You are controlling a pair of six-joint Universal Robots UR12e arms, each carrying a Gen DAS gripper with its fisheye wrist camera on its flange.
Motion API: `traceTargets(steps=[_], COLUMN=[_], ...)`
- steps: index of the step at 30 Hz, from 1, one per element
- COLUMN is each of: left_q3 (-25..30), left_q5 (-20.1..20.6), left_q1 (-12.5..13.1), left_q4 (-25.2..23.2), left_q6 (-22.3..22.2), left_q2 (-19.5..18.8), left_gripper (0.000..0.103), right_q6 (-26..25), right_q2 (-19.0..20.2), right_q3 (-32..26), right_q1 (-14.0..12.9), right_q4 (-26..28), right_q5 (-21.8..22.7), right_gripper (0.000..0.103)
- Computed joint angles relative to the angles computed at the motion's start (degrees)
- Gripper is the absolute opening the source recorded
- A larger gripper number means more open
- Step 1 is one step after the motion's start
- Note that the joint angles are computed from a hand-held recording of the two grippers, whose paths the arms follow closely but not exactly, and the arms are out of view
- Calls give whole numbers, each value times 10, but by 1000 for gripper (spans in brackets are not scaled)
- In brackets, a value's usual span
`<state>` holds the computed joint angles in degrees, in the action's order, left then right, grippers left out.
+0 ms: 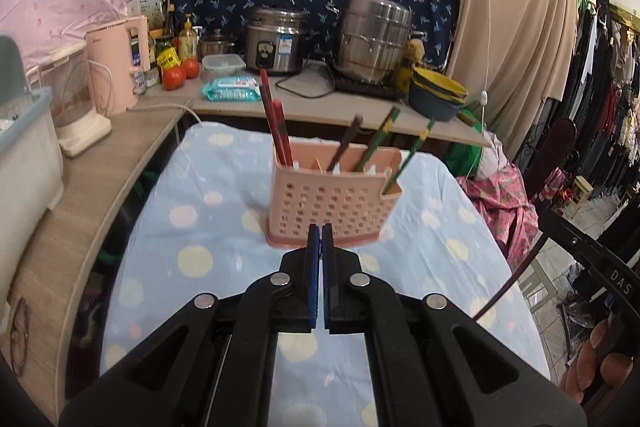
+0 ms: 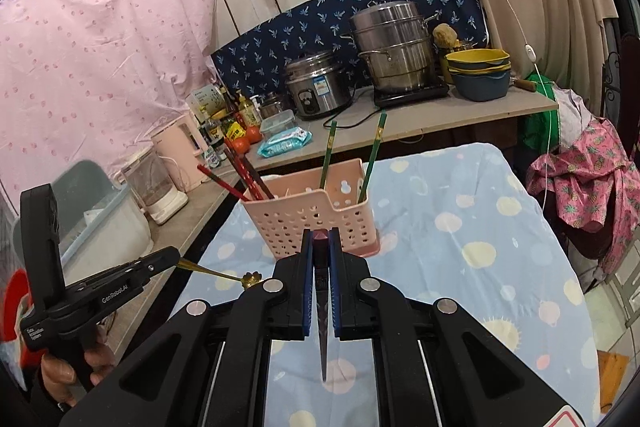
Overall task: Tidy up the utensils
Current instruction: 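Lift the spoon with the left tool while the right tool carries the chopstick to the basket, then lower the chopstick and spoon into the pink basket with both tools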
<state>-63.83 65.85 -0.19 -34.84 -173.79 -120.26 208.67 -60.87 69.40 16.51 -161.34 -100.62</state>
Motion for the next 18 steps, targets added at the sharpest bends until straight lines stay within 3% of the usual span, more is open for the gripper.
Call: traceTargets(steps=[7,12,18], left_q3=[82,151,232], left_q5=[-4,25,39], left_q1=[-1,-10,-16], left_q4=[7,14,-33], left_q6=[-15,-17,-18], left_q2=[-37,-73,-118], left_gripper=[1,1,1], right_q6=[-11,-27,-61], right_q2=[26,55,112], right_q3=[-61,-128,-244], right_q1=[-13,-22,-26], right_q4=[-14,-31,-23], right_q5=[1,-5,-36], right_gripper=[7,7,7])
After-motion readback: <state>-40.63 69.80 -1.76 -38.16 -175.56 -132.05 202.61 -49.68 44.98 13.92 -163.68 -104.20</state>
